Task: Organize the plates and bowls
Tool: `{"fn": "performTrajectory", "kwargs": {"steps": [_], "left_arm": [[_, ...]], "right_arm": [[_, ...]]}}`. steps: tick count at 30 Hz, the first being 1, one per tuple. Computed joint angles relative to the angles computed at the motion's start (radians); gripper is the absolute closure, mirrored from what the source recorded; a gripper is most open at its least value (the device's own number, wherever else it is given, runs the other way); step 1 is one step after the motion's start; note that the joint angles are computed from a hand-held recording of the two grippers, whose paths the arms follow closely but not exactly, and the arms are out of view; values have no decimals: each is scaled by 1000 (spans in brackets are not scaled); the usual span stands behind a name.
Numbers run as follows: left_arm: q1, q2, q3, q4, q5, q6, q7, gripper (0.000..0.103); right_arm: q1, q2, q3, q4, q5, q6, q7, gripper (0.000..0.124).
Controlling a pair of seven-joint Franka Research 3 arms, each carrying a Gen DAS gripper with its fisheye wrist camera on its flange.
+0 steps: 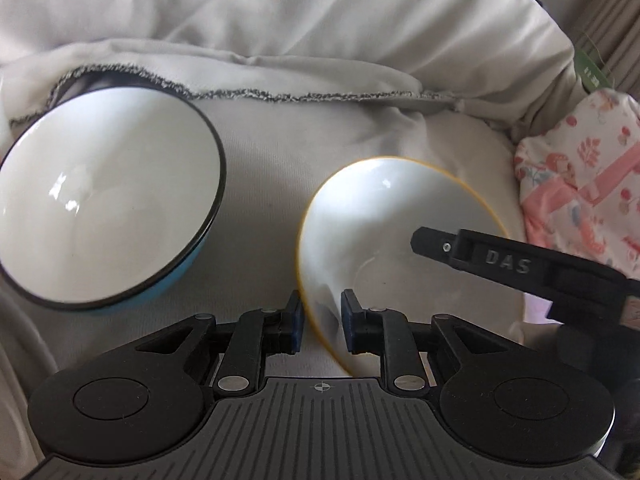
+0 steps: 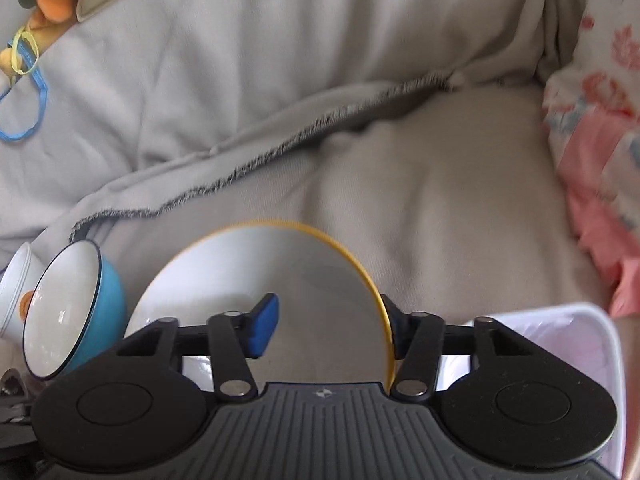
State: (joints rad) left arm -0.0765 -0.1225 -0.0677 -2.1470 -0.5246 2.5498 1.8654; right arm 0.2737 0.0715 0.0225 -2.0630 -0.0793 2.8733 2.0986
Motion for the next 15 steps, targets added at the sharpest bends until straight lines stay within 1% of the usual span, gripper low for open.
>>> {"fn": "performTrajectory", "kwargs": {"steps": [3, 6, 7, 9, 11, 12, 15], "left_arm": [[4, -6, 2, -4, 15, -10, 9, 80], [13, -34, 18, -22, 18, -46, 24, 79], [15, -49, 27, -32, 11, -62, 36, 80], [22, -82, 43, -55, 10, -90, 55, 80], [27, -116, 59, -83, 12, -103, 74, 80], [29, -131, 66, -95, 17, -110, 81, 80], [32, -174, 93, -124, 18, -135, 107, 81]], "right_arm": [[-13, -30, 26, -37, 161, 26, -108, 75], [-10, -62, 46, -64, 334, 20, -228, 75], [-5, -68, 50, -68, 352, 16, -247, 75], [7, -83, 58, -84, 309, 12, -227, 75], [19, -101, 68, -106, 262, 11, -209, 75], [25, -109, 73, -116, 262, 6, -214, 74], [50, -136, 81, -154, 337, -9, -267, 74]]}}
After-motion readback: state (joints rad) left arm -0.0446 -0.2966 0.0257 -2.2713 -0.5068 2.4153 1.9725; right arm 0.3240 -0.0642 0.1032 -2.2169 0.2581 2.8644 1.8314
